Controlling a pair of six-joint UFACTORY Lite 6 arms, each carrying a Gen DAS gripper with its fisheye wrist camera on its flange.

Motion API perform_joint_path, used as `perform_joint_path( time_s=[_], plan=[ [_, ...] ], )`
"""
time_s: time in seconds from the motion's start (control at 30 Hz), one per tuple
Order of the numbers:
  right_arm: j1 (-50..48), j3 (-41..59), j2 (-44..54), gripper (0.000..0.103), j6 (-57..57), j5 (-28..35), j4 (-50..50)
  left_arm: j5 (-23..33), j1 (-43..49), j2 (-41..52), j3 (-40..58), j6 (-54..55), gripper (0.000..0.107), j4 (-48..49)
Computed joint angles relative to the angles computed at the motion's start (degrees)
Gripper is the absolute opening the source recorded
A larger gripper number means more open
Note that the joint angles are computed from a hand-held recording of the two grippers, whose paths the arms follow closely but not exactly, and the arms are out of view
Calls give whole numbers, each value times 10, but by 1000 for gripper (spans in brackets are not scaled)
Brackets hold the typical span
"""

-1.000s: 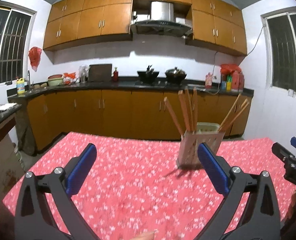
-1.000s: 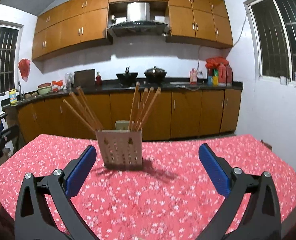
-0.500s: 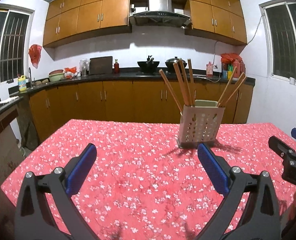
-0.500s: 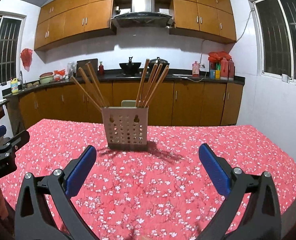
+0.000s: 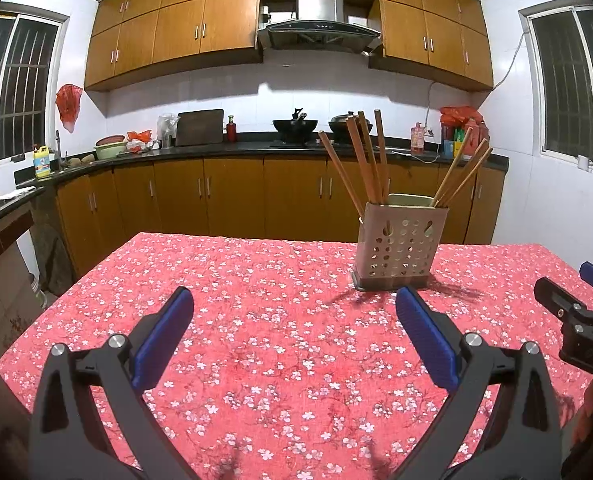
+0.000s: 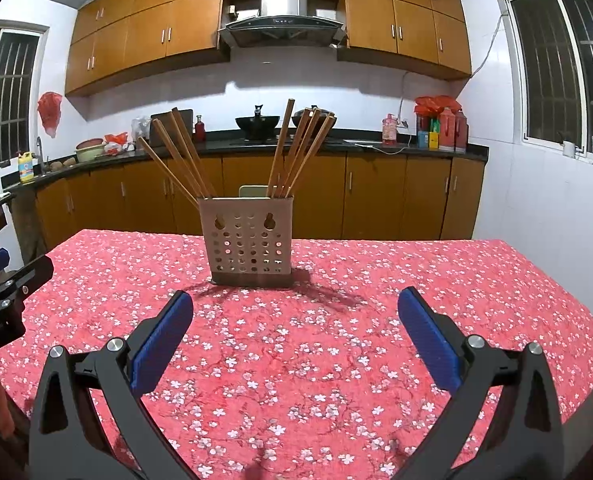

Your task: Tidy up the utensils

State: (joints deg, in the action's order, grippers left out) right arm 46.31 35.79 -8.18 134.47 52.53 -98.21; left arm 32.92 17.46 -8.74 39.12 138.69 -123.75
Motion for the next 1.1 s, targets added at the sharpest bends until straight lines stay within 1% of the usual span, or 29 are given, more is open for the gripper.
perform_joint_path(
  time_s=[1.1],
  plan=[
    [-4, -6, -8, 101, 5, -3, 3, -11, -12, -3, -5, 5, 99, -7]
  ],
)
